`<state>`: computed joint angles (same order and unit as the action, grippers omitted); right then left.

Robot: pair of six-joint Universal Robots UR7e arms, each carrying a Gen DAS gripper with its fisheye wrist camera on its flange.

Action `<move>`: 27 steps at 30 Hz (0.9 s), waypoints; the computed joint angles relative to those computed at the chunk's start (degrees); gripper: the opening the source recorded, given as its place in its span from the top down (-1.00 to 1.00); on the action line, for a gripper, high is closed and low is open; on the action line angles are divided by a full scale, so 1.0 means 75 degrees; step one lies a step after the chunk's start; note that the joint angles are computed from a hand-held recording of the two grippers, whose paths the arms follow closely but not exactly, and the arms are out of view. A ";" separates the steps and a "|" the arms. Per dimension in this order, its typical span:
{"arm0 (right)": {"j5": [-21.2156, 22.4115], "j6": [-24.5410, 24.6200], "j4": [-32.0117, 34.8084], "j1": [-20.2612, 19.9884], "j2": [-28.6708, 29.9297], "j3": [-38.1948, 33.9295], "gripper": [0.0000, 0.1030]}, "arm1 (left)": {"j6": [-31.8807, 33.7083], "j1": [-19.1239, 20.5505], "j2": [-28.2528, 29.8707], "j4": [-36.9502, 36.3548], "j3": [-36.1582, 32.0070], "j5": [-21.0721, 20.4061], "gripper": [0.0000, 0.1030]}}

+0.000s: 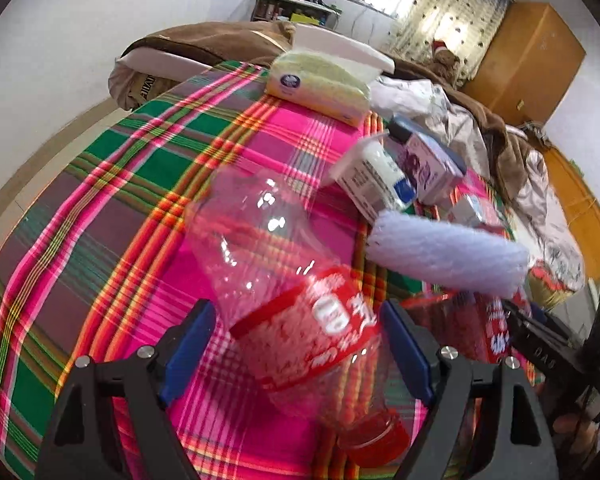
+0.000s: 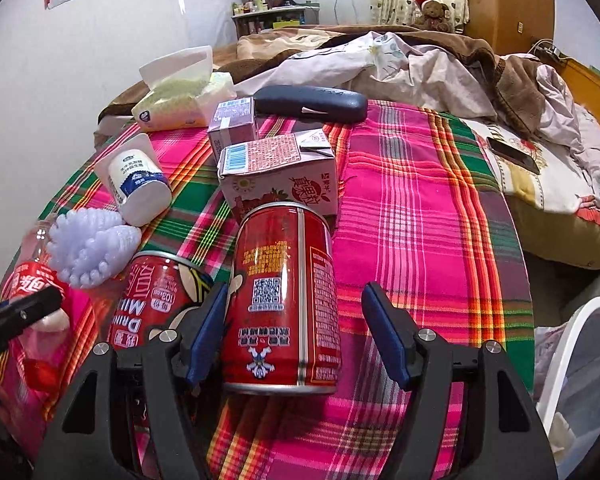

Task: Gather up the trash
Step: 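Grasp the red drink can with the right tool while the left tool grasps the clear Coke bottle, then lift the red can and Coke bottle and carry both over the white bin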

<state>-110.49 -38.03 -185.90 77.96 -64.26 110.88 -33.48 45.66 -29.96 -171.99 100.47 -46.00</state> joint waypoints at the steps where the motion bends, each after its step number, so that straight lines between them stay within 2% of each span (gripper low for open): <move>1: 0.0001 -0.0011 -0.0009 0.0000 0.0002 -0.0004 -0.34 | -0.0085 0.0019 -0.0016 0.0030 -0.0006 0.0047 -0.66; 3: -0.0007 -0.0023 -0.0028 0.0007 0.0020 -0.0023 -0.34 | -0.0098 0.0032 -0.0025 0.0040 -0.0030 0.0130 -0.66; 5: -0.0015 -0.0042 -0.0061 0.0009 0.0020 -0.0024 -0.34 | 0.0043 0.0019 -0.0032 -0.0396 0.0054 0.0176 -0.66; 8: -0.0002 -0.0016 -0.0064 0.0004 0.0048 -0.0058 -0.34 | -0.0284 0.0142 -0.0084 0.0110 -0.0079 0.0088 -0.67; 11: 0.0035 0.0074 0.0042 -0.0012 0.0055 -0.0092 -0.34 | -0.0321 0.0170 -0.0052 0.0191 -0.0148 0.0183 -0.67; 13: 0.0042 0.0111 0.0032 -0.0019 0.0057 -0.0095 -0.34 | -0.0357 0.0225 -0.0036 0.0213 -0.0195 0.0084 -0.58; 14: 0.0042 0.0124 0.0043 -0.0020 0.0059 -0.0101 -0.34 | -0.0360 0.0214 -0.0011 0.0331 -0.0250 0.0167 -0.53; 20: 0.0012 0.0121 -0.0045 -0.0018 0.0079 -0.0102 -0.33 | -0.0046 0.0115 0.0175 0.0541 -0.0450 0.0619 -0.50; 21: 0.0016 0.0135 -0.0097 -0.0023 0.0089 -0.0098 -0.32 | 0.0049 0.0081 0.0222 0.0569 -0.0484 0.0741 -0.50; 24: 0.0039 0.0191 -0.0121 -0.0045 0.0073 -0.0077 -0.05 | 0.0468 0.0006 0.0335 0.0498 -0.0536 0.0888 -0.50; 27: 0.0033 0.0172 -0.0213 -0.0057 0.0053 -0.0033 -0.05 | 0.0742 -0.0045 0.0356 0.0401 -0.0525 0.0782 -0.50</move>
